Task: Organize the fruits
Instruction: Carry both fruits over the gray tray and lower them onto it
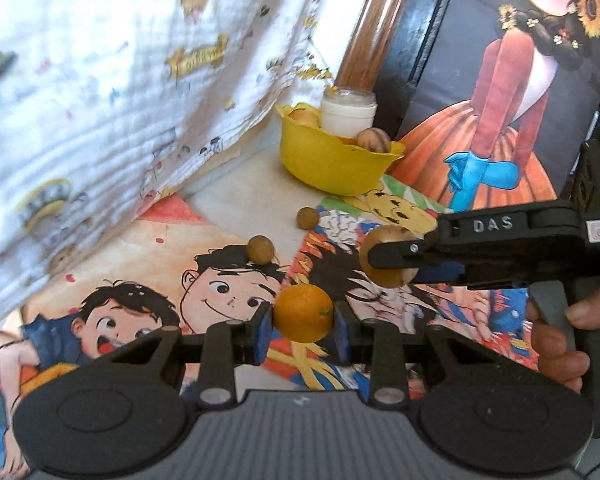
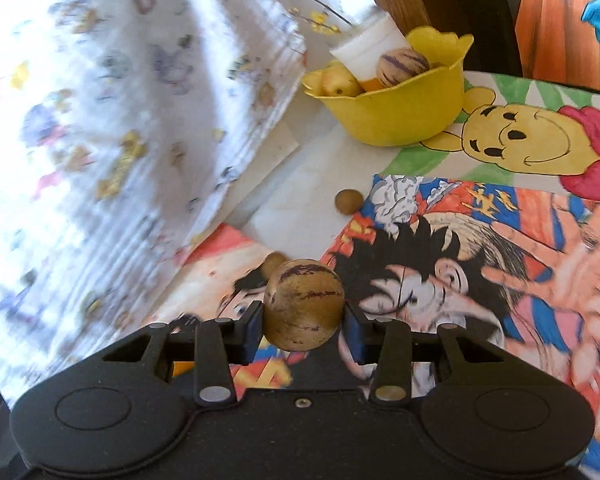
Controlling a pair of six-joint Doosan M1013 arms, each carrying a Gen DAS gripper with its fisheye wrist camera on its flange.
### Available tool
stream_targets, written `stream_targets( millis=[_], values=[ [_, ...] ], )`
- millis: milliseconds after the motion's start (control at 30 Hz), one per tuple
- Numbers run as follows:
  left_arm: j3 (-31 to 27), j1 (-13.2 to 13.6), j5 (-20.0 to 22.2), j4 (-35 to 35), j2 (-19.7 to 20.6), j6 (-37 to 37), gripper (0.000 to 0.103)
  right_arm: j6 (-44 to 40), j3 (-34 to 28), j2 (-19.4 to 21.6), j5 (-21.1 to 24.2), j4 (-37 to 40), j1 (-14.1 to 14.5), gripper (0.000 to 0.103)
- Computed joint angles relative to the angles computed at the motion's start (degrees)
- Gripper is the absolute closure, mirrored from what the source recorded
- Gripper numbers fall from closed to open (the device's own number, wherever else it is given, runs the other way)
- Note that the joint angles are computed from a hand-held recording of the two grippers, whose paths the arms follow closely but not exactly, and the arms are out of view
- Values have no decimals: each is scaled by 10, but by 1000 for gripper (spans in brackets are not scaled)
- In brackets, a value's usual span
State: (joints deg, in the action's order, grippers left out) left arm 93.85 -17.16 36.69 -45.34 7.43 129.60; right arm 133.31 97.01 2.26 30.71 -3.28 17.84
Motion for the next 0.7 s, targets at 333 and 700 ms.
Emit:
stream_targets(
  millis=[333, 700],
  values=[
    [46, 13, 10, -36, -73, 38, 68, 111, 31, -75, 14, -132, 76, 59],
    [98, 23, 34, -71, -136, 89, 68, 259, 84, -139, 31, -263, 167, 59]
  ],
)
